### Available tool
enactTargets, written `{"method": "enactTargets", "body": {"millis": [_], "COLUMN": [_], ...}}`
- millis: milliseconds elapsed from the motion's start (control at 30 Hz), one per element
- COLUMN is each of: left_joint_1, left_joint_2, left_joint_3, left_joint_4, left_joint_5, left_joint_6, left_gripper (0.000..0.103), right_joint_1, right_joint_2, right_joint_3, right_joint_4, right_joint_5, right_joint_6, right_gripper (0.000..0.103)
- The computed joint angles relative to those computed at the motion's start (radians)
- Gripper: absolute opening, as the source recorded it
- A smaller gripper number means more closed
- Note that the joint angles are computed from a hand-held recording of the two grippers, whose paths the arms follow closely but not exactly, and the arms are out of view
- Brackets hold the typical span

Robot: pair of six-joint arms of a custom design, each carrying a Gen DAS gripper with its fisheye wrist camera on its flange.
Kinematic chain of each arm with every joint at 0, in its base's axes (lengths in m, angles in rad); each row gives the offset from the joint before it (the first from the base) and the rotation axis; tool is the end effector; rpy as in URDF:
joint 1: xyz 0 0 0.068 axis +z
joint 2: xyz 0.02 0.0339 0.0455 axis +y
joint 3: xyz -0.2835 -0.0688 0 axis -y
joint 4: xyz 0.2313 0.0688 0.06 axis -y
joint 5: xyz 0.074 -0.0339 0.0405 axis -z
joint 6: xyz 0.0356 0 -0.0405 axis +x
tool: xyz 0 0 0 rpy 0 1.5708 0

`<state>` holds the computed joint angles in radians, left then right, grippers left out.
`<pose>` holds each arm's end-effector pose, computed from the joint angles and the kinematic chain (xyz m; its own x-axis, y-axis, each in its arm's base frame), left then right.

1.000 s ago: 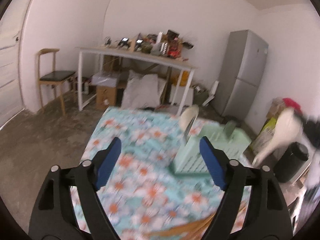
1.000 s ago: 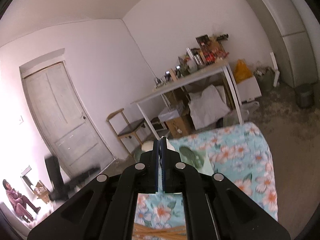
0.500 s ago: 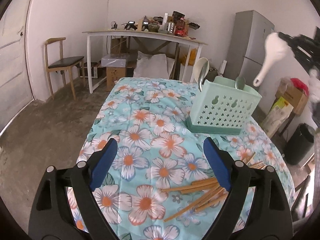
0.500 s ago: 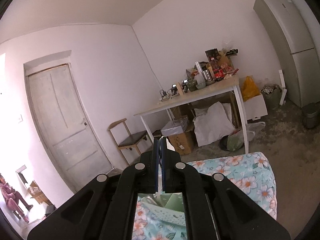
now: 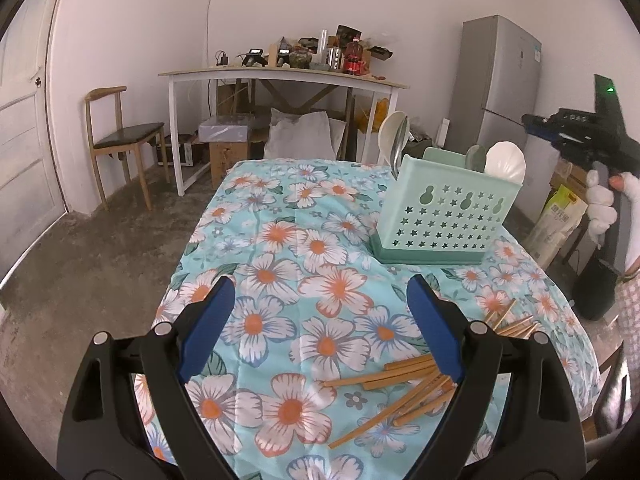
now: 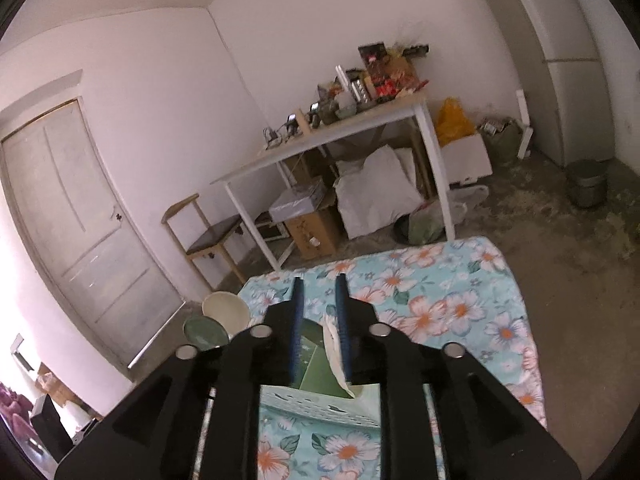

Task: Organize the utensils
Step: 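Drop the steel spoon into the holder with the left tool while the right tool inserts the white ladle, then move both tools down to the wooden chopsticks on the bed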

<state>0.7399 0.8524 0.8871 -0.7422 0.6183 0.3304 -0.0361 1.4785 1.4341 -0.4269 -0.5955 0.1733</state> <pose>0.1179 0.0797 0.3280 -0.5267 -0.1229 -0.8411 -0.0562 0.9924 -0.1098 0.3203 0.0084 0.3985 -0.5279 0.1619 -0.8337 -0.3843 0.8299 0.4045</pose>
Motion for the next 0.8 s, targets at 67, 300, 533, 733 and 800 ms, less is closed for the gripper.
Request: {"method": "enactTargets", "body": {"millis": [67,300,533,733,800], "left_joint_1": [0.004,0.019,0.046,0.033,0.017], "left_joint_2": [0.000,-0.015,-0.037,-0.025,-0.030], "left_joint_3": [0.002,0.009,0.003,-0.014,-0.033], "left_joint_4": [-0.007,-0.032,-0.098,-0.212,-0.228], "left_joint_5": [0.006,0.018,-0.002,-0.052,-0.056], "left_joint_6": [0.002,0.014,0.064,0.135,0.137], "left_gripper": [0.084,0.084,0.084,0.084,0.084], "right_joint_1": [-0.018,-0.096,-0.106,-0.068,-0.035], "right_joint_2": [-0.048,-0.184,-0.266,-0.290,-0.301], "right_joint_3": [-0.026,-0.146,-0.330,-0.516,-0.559], "right_joint_4": [-0.006,-0.105,-0.243,-0.302,-0.321], "right_joint_5": [-0.001,-0.074,-0.078,-0.037,-0.021], "right_joint_6": [-0.011,-0.079,-0.194,-0.220,-0.219], "right_gripper": [0.021,0.029,0.030,0.030,0.030]}}
